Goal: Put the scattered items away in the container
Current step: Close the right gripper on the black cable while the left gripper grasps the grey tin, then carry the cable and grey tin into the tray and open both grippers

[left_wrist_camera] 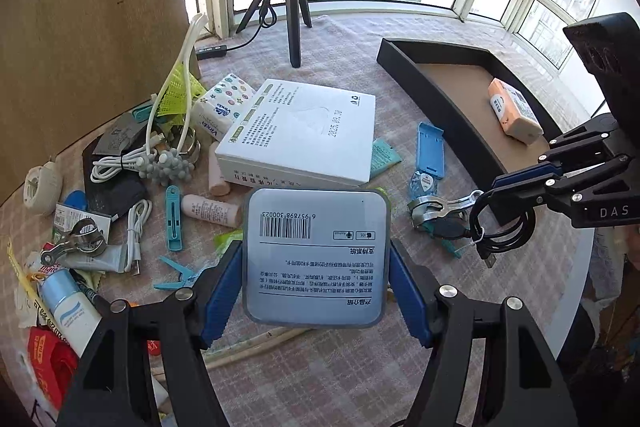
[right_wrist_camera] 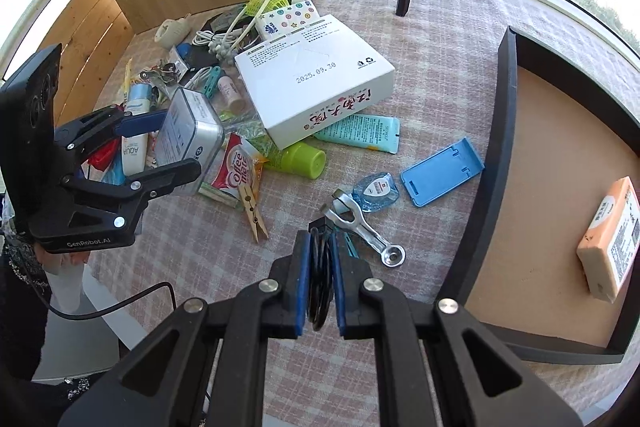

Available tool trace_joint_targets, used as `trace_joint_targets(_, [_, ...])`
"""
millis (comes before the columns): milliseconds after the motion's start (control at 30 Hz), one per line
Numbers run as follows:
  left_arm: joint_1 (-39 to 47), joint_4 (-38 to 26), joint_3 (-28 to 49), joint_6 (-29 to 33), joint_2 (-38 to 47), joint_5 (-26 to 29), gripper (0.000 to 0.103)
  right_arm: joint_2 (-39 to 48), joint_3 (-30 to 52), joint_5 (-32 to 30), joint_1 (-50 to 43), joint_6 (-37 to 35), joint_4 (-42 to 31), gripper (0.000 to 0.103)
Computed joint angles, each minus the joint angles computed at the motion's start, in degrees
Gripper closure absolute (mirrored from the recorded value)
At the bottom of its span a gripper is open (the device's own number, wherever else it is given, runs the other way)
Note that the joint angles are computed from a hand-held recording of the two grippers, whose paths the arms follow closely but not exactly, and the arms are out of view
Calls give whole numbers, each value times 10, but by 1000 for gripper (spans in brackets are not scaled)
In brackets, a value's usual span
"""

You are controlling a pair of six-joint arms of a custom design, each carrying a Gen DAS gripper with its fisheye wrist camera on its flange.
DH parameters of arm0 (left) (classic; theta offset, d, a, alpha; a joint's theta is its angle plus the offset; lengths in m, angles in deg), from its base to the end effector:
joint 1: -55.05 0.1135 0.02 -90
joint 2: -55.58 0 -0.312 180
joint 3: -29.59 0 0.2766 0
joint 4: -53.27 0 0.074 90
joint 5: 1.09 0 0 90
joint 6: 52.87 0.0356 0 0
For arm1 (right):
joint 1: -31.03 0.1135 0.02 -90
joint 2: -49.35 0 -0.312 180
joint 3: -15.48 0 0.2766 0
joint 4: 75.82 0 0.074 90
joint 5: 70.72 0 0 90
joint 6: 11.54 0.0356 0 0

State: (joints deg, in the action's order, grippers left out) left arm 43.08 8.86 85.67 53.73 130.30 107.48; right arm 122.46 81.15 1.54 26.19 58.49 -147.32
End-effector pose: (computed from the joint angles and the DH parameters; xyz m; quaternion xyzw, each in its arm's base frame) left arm 0.2409 -0.0627 0.2300 0.2732 0.9208 -0.1475 0.2361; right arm 0.2244 -0.0081 0.2703 -0.1442 0.9729 0.1294 0.1260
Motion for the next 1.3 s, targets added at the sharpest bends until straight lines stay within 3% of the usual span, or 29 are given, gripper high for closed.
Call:
trace_joint_targets(267, [-54,-10,23,-41,-13,-9,36,-21,40,-14,-52,-17,-24,93])
trace_joint_targets(567, [-187,12,82,-134,30,-40,36,-11,72,-23,-225,-99,-26,93])
trace_joint_targets(967, [-397,27,236,-232,189,-107,36,121,148,-26,-484,-181,21,93])
trace_joint_targets(1300, [-474,-9,342,-247,276,-159,36,203,207,-10,-551,-181,40,93])
